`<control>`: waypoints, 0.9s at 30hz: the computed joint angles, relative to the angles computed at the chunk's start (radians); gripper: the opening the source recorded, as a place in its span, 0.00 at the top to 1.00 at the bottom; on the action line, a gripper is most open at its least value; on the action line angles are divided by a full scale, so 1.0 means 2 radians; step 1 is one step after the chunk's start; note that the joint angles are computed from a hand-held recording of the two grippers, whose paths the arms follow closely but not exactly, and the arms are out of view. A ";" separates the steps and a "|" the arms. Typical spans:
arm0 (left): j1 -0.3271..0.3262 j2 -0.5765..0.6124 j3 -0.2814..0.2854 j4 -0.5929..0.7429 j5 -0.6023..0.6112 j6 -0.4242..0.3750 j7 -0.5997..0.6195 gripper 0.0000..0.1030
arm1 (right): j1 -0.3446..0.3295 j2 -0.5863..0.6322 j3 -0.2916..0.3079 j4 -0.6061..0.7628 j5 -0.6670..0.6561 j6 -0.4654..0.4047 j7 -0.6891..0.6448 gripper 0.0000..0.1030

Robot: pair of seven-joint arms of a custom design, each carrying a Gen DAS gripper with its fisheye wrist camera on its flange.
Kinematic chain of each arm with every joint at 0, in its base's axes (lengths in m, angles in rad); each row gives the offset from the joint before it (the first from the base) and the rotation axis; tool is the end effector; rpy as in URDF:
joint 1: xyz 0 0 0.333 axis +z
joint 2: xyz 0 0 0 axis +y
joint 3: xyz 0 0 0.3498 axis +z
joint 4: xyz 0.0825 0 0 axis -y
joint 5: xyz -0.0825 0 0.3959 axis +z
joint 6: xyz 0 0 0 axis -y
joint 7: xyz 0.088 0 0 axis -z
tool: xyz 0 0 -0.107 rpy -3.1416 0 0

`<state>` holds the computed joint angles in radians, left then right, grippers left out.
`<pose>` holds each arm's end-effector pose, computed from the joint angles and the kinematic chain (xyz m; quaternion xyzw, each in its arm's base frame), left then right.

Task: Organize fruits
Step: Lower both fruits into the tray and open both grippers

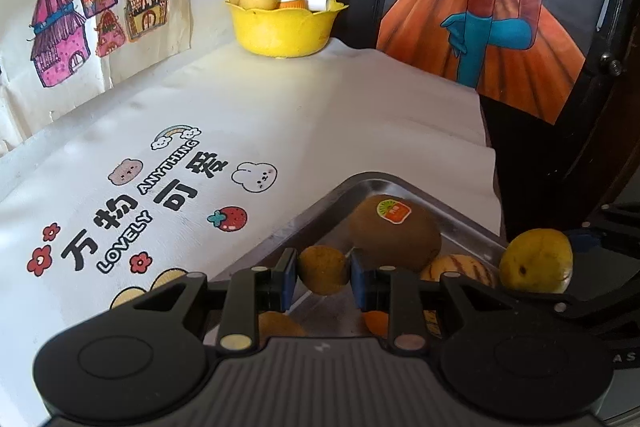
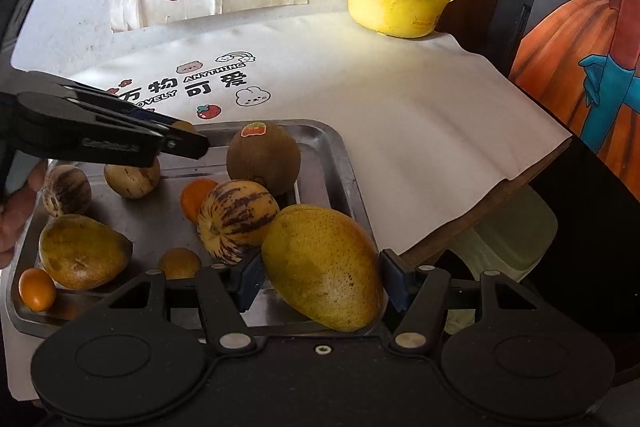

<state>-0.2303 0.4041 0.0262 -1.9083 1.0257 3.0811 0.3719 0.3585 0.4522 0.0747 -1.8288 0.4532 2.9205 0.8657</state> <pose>0.6437 -0.2061 0.3703 -0.6465 0.6561 -0.3055 0.2414 0.6597 0.2675 0.3778 -0.8575 0.3941 -0.1638 0.2872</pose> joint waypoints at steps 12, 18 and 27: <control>0.017 0.020 -0.019 0.008 -0.051 -0.016 0.049 0.70 | 0.016 0.008 -0.012 0.006 -0.025 -0.007 0.016 0.39; 0.022 0.018 -0.029 0.009 -0.073 -0.032 0.081 0.68 | 0.026 0.009 -0.022 0.006 -0.038 -0.005 0.028 0.38; 0.023 0.013 -0.030 0.001 -0.098 -0.021 0.100 0.42 | 0.021 -0.006 -0.011 -0.007 -0.035 0.014 0.024 0.31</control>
